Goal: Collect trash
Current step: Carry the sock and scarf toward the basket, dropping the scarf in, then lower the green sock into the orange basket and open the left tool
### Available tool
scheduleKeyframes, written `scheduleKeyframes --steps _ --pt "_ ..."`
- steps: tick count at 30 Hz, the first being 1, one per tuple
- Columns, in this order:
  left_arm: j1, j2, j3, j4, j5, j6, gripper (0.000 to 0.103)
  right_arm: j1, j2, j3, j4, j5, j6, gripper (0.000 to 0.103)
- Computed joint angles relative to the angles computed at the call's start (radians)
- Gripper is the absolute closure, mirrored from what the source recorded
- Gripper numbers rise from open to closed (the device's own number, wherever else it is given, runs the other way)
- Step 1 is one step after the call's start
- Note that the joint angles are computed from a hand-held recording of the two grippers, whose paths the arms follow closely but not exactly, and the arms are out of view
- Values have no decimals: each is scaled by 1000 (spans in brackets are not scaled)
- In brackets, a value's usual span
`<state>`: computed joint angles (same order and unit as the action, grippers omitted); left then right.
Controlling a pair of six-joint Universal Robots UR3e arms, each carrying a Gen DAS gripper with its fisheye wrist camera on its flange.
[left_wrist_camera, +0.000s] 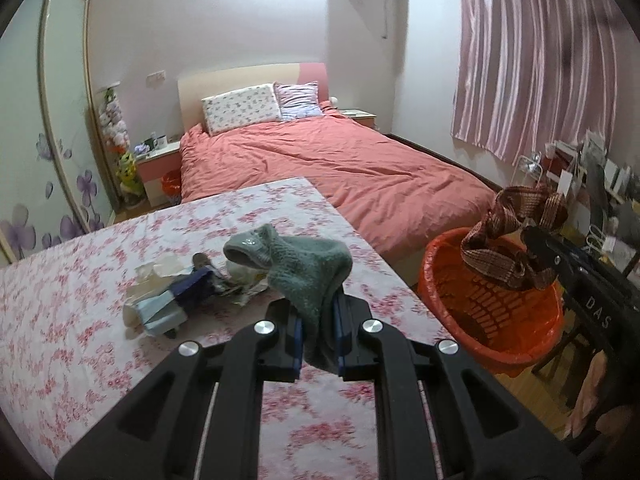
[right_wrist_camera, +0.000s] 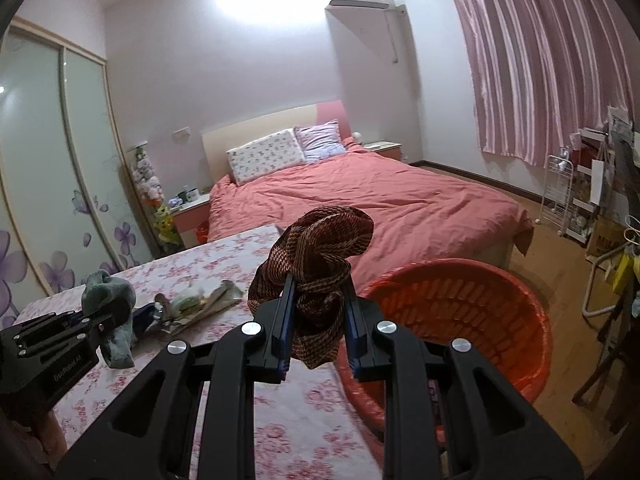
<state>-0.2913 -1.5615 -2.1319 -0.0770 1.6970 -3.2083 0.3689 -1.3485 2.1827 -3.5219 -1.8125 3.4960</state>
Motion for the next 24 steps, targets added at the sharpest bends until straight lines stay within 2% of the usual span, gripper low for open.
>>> scheduleKeyframes --steps 13,24 --pt "-178 -198 180 -15 128 -23 90 -72 -48 105 -49 -3 29 81" --pt "-246 -357 341 -45 109 -25 90 -180 -69 199 -112 50 32 81"
